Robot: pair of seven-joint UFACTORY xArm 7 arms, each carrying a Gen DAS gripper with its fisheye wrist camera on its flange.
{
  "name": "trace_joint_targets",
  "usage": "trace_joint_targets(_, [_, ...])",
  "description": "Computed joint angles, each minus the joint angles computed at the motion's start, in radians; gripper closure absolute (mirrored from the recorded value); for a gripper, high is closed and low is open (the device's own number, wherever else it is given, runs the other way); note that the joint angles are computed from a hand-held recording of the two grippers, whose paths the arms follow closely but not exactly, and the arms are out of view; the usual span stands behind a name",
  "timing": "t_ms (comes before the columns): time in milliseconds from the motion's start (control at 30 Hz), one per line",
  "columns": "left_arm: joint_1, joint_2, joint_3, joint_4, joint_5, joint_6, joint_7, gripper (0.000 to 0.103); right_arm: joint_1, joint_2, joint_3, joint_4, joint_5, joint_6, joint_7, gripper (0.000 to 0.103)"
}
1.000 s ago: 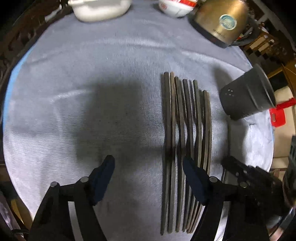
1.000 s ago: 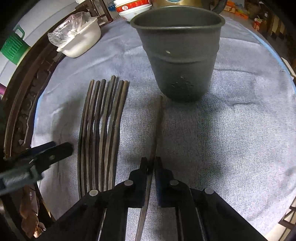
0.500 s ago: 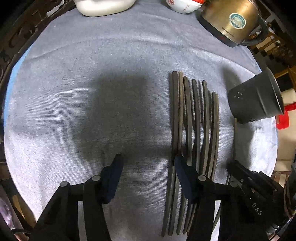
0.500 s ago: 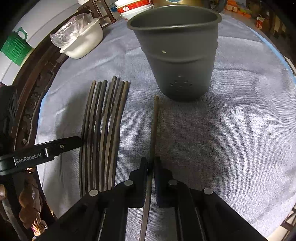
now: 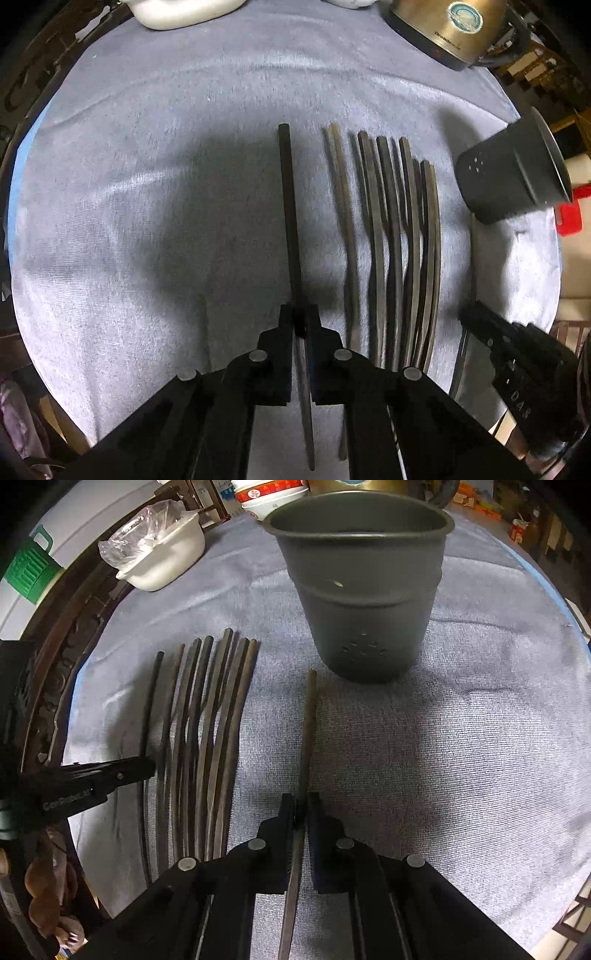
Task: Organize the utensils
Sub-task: 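Lower the left gripper onto another chopstick and close on it, then lift both held chopsticks upright off the table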
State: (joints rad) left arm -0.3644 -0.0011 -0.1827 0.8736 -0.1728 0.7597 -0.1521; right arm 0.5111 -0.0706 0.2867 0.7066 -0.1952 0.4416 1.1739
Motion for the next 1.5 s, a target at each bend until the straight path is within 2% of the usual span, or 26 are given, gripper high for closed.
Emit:
trace_joint_targets(133, [0.001,-0.053,0.003,-0.054,-0.010,0.028,0.073,0.097,0.010,0.006,-0.003,0.015,0.043,0.027,-0.056,0.094])
trace_joint_targets(233, [0.006,-0.104,0.014,-0.101,-0.020,0.064,0.125,0.097,0.024,-0.011,-0.008,-0.005,0.132,0.027,-0.138,0.094])
trace_joint_targets(333, [0.012,-0.128,0.025,-0.131,-0.034,0.088,0.153,0.097,0.034,-0.026,-0.025,-0.028,0.267,0.005,-0.233,0.094])
trace_joint_targets(400, [0.016,-0.120,0.036,-0.140,-0.065,0.091,0.194,0.088,0.042,-0.026,-0.049,-0.042,0.405,-0.024,-0.330,0.091])
trace_joint_targets(467, [0.024,-0.110,0.037,-0.120,-0.072,0.094,0.193,0.068,0.036,-0.023,-0.058,-0.037,0.475,-0.019,-0.386,0.091])
trace_joint_targets(533, [0.029,-0.094,0.033,-0.104,-0.062,0.078,0.169,0.065,0.021,-0.008,-0.057,-0.015,0.482,0.004,-0.394,0.091])
trace_joint_targets(633, [0.041,-0.050,0.037,-0.073,-0.063,0.068,0.178,0.066,0.000,0.026,-0.048,0.042,0.420,0.069,-0.360,0.091])
trace_joint_targets(700, [0.045,-0.035,0.034,-0.061,-0.041,0.066,0.165,0.073,-0.007,0.054,-0.042,0.093,0.355,0.130,-0.335,0.091])
trace_joint_targets(733, [0.049,-0.025,0.035,-0.047,-0.027,0.068,0.160,0.088,-0.006,0.070,-0.037,0.117,0.311,0.161,-0.314,0.092])
trace_joint_targets(767, [0.053,-0.018,0.036,-0.044,-0.018,0.071,0.161,0.096,-0.003,0.095,-0.032,0.159,0.254,0.215,-0.291,0.095])
trace_joint_targets(900, [0.078,0.003,0.053,-0.007,-0.074,0.103,0.231,0.097,0.018,0.150,-0.029,0.243,0.163,0.300,-0.263,0.095])
trace_joint_targets(933, [0.095,-0.010,0.066,0.005,-0.091,0.135,0.262,0.097,0.021,0.151,-0.030,0.243,0.156,0.296,-0.254,0.096])
trace_joint_targets(1067, [0.119,-0.094,0.083,-0.085,-0.188,0.098,0.345,0.097,0.041,0.087,-0.024,0.165,0.113,0.217,-0.160,0.097])
trace_joint_targets(1167, [0.133,-0.202,0.114,-0.161,-0.261,0.043,0.402,0.097,0.049,-0.017,0.002,0.077,0.036,0.125,-0.034,0.097])
trace_joint_targets(1267, [0.136,-0.326,0.138,-0.231,-0.298,-0.040,0.423,0.097,0.021,-0.135,0.055,0.007,-0.086,0.090,0.137,0.097])
trace_joint_targets(1367, [0.114,-0.427,0.171,-0.279,-0.358,-0.138,0.445,0.097,-0.057,-0.267,0.140,-0.045,-0.251,0.096,0.343,0.097])
trace_joint_targets(1433, [0.098,-0.486,0.180,-0.321,-0.378,-0.228,0.445,0.097,-0.113,-0.348,0.223,-0.057,-0.346,0.165,0.476,0.097])
trace_joint_targets(1500, [0.075,-0.531,0.176,-0.370,-0.382,-0.358,0.438,0.097,-0.162,-0.405,0.284,-0.071,-0.421,0.202,0.585,0.097])
